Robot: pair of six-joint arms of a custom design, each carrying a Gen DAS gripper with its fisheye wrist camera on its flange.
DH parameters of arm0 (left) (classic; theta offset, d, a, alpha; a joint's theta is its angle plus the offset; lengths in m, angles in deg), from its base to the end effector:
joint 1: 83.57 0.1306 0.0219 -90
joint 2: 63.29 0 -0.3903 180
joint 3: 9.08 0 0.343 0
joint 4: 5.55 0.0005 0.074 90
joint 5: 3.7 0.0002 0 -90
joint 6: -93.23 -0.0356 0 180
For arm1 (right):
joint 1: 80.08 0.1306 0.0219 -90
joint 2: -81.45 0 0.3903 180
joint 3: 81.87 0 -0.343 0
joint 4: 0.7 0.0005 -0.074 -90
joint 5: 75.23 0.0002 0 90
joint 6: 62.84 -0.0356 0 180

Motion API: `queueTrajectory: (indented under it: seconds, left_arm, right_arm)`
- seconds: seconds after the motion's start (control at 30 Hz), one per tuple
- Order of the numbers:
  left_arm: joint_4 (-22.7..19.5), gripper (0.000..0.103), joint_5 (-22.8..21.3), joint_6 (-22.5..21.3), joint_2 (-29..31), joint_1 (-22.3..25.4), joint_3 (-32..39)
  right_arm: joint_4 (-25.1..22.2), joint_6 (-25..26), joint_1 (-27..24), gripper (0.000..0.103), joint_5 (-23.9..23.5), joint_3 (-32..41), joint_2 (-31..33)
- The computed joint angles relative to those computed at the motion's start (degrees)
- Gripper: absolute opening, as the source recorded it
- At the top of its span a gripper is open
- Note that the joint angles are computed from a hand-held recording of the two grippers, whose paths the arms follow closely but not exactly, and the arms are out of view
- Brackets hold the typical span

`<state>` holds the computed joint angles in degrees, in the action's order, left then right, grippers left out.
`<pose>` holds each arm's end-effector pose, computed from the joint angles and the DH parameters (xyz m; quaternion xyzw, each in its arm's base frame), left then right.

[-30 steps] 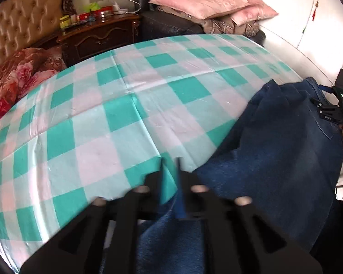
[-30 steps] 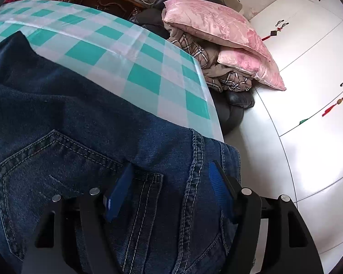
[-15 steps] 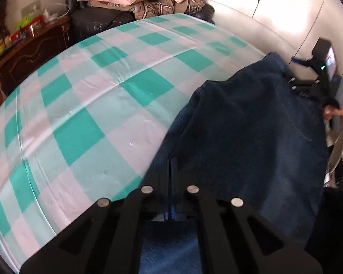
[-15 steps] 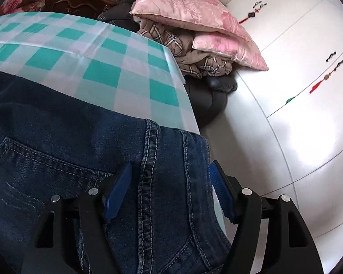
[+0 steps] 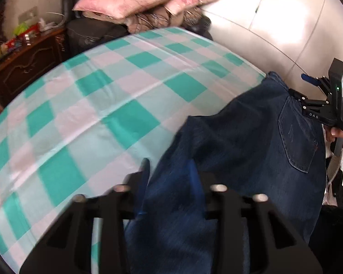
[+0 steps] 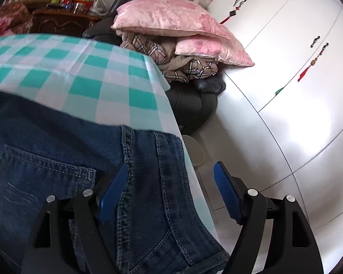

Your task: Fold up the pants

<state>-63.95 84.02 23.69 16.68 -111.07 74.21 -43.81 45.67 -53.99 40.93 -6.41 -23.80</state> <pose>0.3188 -0.1649 0.4448 0.0526 0.9523 -0.1046 0.2818 0.3128 0.1351 0.4398 -0.2537 0.8592 -0.1806 0.4059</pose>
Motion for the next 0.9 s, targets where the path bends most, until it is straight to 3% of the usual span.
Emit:
queueTrajectory:
  seconds: [0.07,0.1,0.17,0.23,0.33,0.4,0.43,0.47,0.53,0.57,0.6,0.63,0.67,0.73,0.77,0.83,0.9]
  left_arm:
    - [0.05,0.002,-2.19,1.84,0.48,1.33,-0.22]
    - [0.52,0.000,-3.76,3.31,-0.26,2.20,-0.89]
    - [-0.48,0.003,-9.49,7.00,-2.01,4.02,-1.71]
    - [1.24,0.015,-8.13,7.80,-4.06,4.69,-1.94]
    - [3.82,0.039,-8.10,4.99,-2.88,0.73,1.32]
    - [5.86,0.045,-7.94,2.27,0.80,-3.43,5.07]
    - [6.61,0.045,-6.82,0.94,3.00,-5.00,6.88]
    - [6.94,0.045,-5.89,-1.05,6.26,-7.01,9.30]
    - [5.59,0.040,-5.10,-3.71,11.49,-8.93,12.94]
    - [2.60,0.031,-7.22,-4.97,15.15,-9.30,15.58]
    - [-1.21,0.027,-12.18,-4.26,18.21,-9.31,17.68]
    - [-2.14,0.031,-15.98,-2.64,19.11,-8.94,17.63]
    - [-1.11,0.037,-16.52,-0.88,18.45,-8.22,16.98]
    - [1.30,0.034,-17.74,2.71,16.23,-7.57,15.88]
    - [4.18,0.038,-16.56,1.42,14.80,-8.11,15.24]
    - [4.84,0.050,-14.64,-0.79,14.76,-9.94,16.37]
    - [4.51,0.059,-12.79,-2.94,16.26,-12.35,17.81]
  right_arm:
    - [3.21,1.45,-0.21,0.073,9.45,-1.22,0.93]
    - [3.21,0.13,-1.87,0.073,9.74,-0.86,1.01]
    - [-0.98,-5.39,-5.66,0.073,5.94,1.72,1.57]
    - [-2.86,-7.11,-8.43,0.070,-0.90,3.63,1.60]
    - [-2.96,-5.87,-6.89,0.070,-7.61,5.15,1.93]
    - [-3.77,-4.39,-3.60,0.069,-10.48,6.34,3.47]
    - [-4.21,-2.93,-2.00,0.068,-9.19,6.99,4.81]
    - [-2.90,-0.32,0.23,0.070,-4.77,6.72,6.73]
    - [-0.03,1.37,0.59,0.072,-2.31,6.21,8.56]
    - [0.04,-0.15,0.43,0.071,0.29,7.00,9.49]
    - [-0.31,-2.26,0.63,0.071,8.32,8.21,10.86]
    - [-0.86,-3.61,-0.71,0.071,7.71,8.96,10.72]
    - [-2.85,-6.21,-2.42,0.071,4.85,9.96,10.05]
    - [-5.92,-8.39,-5.80,0.071,-3.96,10.20,6.70]
    - [-6.86,-7.86,-6.74,0.071,-7.18,9.64,5.05]
    - [-9.53,-6.94,-8.56,0.071,-14.06,7.59,1.59]
    - [-11.04,-5.38,-8.96,0.071,-14.58,4.78,-0.67]
